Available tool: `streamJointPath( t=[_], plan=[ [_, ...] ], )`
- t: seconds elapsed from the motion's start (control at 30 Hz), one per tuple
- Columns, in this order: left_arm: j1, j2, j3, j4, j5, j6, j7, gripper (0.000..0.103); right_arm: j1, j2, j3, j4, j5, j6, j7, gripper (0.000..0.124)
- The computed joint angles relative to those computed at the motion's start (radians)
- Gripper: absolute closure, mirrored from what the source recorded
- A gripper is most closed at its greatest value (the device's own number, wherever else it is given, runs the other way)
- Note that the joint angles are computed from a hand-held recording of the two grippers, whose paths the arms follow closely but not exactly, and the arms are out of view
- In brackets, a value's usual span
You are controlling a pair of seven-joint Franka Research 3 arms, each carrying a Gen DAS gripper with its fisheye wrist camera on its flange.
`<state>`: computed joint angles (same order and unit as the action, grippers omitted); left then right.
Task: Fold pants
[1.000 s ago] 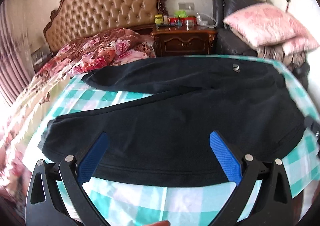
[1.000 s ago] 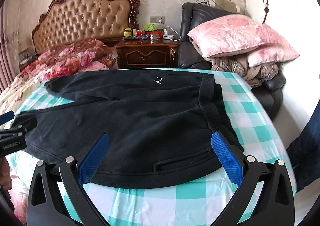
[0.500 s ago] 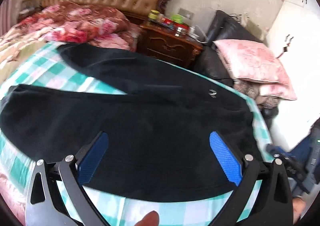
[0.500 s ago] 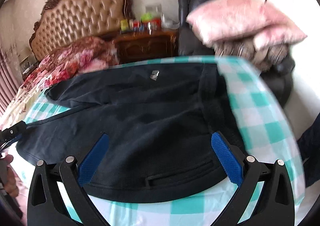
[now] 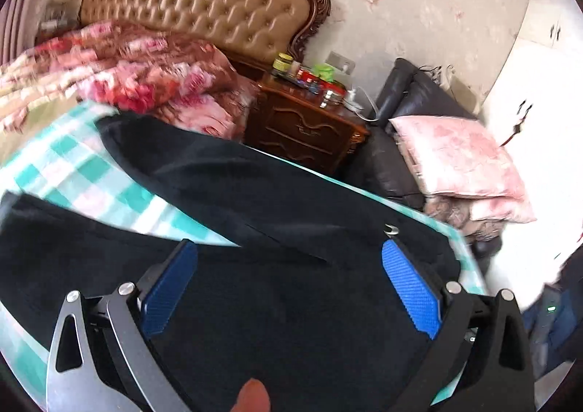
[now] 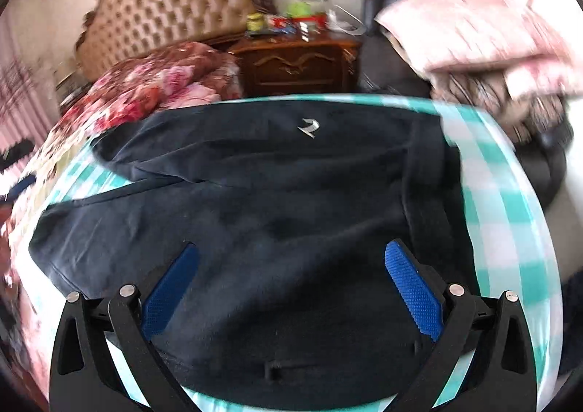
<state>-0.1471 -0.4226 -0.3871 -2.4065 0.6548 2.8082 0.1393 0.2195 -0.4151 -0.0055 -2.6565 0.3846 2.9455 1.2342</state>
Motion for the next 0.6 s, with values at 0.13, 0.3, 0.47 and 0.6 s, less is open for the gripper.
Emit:
streamJointPath(
  t=[0.13,0.3,0.47,0.6],
  plan=[
    [0.007,0.055,-0.001,0.061,0.061,-0.072,0.094,0.001,0.013,0.085,-0.030,0.106,-0.008,-0.043,-0.078,0.025],
    [-0.077,0.200,0.096,0.166,-0.046,-0.110,0.405,0.001,-0.010,0.257,-0.068,0.323,0.049,-0.164,-0.175,0.025],
    [-0.081,0.364,0.142,0.347,-0.128,-0.252,0.651,0.001,-0.086,0.398,-0.065,0.517,0.081,-0.251,-0.271,0.025],
    [-0.064,0.527,0.177,0.552,-0.273,-0.362,0.914,0.001,-0.150,0.546,-0.053,0.714,0.059,-0.401,-0.262,0.025]
  ],
)
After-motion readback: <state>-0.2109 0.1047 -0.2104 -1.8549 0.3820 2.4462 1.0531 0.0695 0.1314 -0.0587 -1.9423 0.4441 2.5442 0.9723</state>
